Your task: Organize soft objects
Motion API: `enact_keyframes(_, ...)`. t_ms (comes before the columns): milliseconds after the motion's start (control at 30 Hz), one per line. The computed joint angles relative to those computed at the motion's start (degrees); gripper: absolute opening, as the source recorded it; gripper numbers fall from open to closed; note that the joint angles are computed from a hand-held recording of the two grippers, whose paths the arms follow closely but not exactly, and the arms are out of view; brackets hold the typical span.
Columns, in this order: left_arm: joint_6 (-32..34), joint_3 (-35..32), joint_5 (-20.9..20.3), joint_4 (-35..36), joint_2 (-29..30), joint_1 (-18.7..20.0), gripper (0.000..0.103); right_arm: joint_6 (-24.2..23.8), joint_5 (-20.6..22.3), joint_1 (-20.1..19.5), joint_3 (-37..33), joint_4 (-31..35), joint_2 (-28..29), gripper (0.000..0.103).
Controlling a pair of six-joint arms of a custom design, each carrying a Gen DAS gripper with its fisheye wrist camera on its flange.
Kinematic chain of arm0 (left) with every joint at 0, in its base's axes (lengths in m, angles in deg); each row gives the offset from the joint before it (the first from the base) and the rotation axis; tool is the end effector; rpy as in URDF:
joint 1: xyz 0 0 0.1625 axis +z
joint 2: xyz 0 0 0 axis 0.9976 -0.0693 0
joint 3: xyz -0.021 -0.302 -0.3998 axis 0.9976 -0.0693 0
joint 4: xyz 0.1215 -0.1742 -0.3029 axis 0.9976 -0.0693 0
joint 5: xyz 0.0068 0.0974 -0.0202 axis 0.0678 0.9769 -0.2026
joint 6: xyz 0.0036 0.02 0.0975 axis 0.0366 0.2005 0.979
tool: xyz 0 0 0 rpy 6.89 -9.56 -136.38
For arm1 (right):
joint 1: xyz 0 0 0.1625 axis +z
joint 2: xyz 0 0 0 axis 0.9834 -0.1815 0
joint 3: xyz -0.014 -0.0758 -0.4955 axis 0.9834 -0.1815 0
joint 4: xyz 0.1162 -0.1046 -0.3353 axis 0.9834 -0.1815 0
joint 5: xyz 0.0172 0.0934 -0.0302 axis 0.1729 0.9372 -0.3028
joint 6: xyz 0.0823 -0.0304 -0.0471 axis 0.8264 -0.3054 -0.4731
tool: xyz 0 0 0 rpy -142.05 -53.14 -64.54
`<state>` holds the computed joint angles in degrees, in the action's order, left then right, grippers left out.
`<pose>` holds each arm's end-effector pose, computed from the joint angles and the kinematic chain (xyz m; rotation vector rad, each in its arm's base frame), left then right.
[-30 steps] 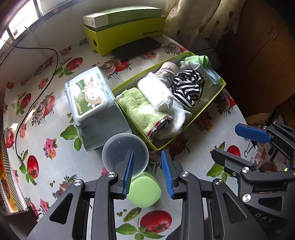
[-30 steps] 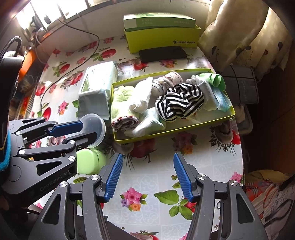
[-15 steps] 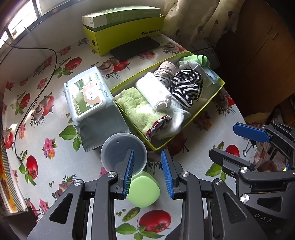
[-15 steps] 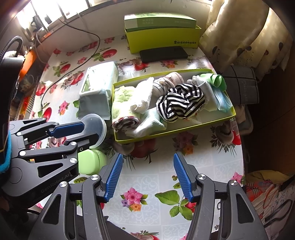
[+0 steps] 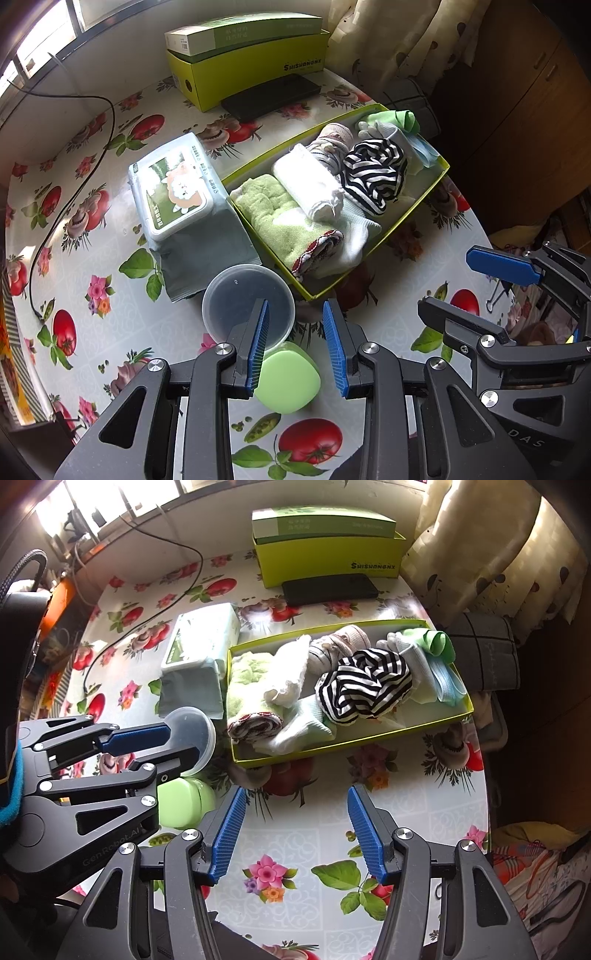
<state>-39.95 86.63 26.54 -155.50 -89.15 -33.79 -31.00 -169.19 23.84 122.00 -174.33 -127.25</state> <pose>-0.2652 -0.6359 0.0594 1.0828 2.3941 0.0634 0.1889 -0.5453 0.1650 -0.1700 -2.3040 0.5887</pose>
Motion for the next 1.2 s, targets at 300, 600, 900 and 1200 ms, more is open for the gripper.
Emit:
enact_keyframes(300, -0.02, 0.03, 0.07, -0.02, 0.06, -0.03, 0.032, -0.02, 0.08, -0.04, 0.0, -0.04, 0.0, 0.058)
enact_keyframes(600, -0.17, 0.09, -0.03, -0.09, 0.09, -0.04, 0.032, -0.15, 0.19, -0.11, 0.04, -0.25, 0.03, 0.058)
enact_keyframes(900, -0.52, 0.45, 0.1, 0.29, 0.09, 0.0, 0.032, -0.25, 0.53, -0.23, 0.15, -0.57, 0.08, 0.058)
enact_keyframes(1200, -0.08, -0.6, 0.21, 0.99, 0.79, 0.19, 0.032, -0.88, 1.37, -0.69, 0.24, -1.47, 0.21, 0.058)
